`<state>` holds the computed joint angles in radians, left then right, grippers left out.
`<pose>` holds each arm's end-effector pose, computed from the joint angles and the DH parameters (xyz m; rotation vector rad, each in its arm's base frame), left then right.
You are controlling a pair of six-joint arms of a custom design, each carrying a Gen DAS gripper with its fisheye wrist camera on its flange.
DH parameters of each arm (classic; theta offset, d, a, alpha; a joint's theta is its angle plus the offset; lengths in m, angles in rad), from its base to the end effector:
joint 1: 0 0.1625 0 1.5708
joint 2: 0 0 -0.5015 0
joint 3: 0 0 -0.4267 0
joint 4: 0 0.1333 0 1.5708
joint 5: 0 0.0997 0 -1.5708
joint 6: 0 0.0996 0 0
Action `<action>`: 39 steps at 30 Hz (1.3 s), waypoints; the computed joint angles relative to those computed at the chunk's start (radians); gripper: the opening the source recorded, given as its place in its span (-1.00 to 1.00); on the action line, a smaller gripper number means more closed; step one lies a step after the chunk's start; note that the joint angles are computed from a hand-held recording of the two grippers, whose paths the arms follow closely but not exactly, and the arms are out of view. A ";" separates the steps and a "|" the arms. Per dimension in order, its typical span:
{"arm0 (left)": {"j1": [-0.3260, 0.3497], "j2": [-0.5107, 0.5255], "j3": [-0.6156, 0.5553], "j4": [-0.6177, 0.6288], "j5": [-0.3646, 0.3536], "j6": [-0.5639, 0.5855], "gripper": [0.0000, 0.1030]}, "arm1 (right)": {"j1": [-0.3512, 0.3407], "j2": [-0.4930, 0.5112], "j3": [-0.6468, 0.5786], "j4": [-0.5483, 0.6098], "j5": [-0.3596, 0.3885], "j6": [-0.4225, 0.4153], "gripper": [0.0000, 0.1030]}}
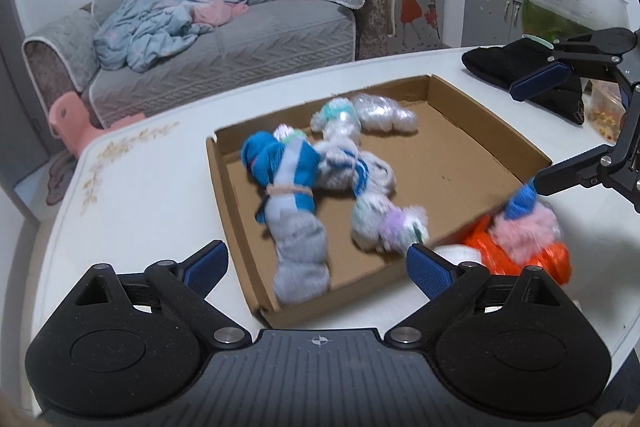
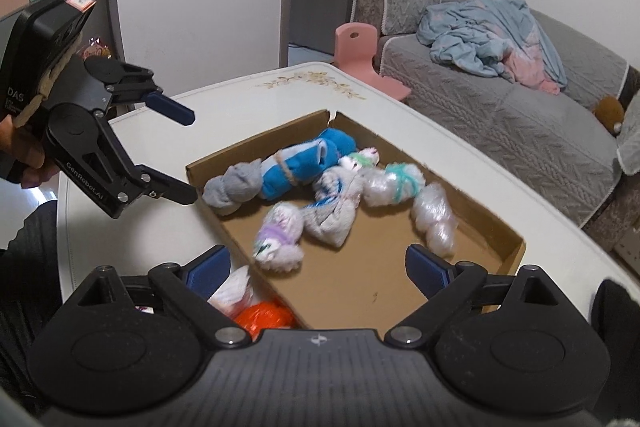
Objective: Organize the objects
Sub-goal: 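Withdraw both grippers from the box back to the pile, then grasp the pink-striped plastic bundle with the right gripper while the left grasps the teal-tied white bundle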
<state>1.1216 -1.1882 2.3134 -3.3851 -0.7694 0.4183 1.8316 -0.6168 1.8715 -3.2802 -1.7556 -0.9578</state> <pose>-0.0292 -0.5323 0.2526 0.6301 2.1677 -0.8154 0.2850 -0.6218 0.0029 1.5365 -2.3054 0.5146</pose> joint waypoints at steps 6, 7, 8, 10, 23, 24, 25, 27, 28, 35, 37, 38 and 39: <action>-0.014 -0.008 0.088 -0.066 -0.008 -0.057 0.89 | -0.025 -0.019 0.091 -0.094 0.024 0.028 0.82; -0.016 -0.008 0.105 -0.080 -0.017 -0.062 0.89 | -0.029 -0.020 0.107 -0.118 0.024 0.030 0.82; -0.022 -0.003 0.124 -0.102 -0.018 -0.067 0.89 | -0.036 -0.022 0.124 -0.138 0.028 0.036 0.82; -0.029 0.003 0.159 -0.129 -0.037 -0.080 0.89 | -0.056 -0.027 0.163 -0.176 0.051 0.052 0.82; -0.022 0.188 0.210 -0.363 -0.176 -0.117 0.92 | -0.154 0.010 0.294 -0.409 0.120 0.141 0.82; -0.012 0.188 0.208 -0.366 -0.192 -0.124 0.93 | -0.158 0.012 0.292 -0.416 0.124 0.148 0.82; -0.001 0.179 0.202 -0.349 -0.205 -0.141 0.95 | -0.164 0.012 0.290 -0.422 0.132 0.158 0.82; 0.011 0.168 0.200 -0.339 -0.199 -0.153 0.95 | -0.179 0.013 0.283 -0.437 0.151 0.189 0.82; 0.010 0.167 0.202 -0.344 -0.179 -0.146 0.95 | -0.186 0.014 0.282 -0.449 0.159 0.200 0.82; 0.026 0.174 0.213 -0.408 -0.076 -0.090 0.94 | -0.190 0.046 0.240 -0.493 0.110 0.223 0.78; 0.027 0.168 0.215 -0.405 -0.079 -0.087 0.94 | -0.188 0.050 0.229 -0.478 0.098 0.228 0.68; 0.027 0.167 0.215 -0.405 -0.085 -0.083 0.94 | -0.185 0.053 0.223 -0.473 0.085 0.225 0.58; 0.029 0.168 0.214 -0.406 -0.093 -0.079 0.94 | -0.179 0.060 0.218 -0.476 0.066 0.220 0.53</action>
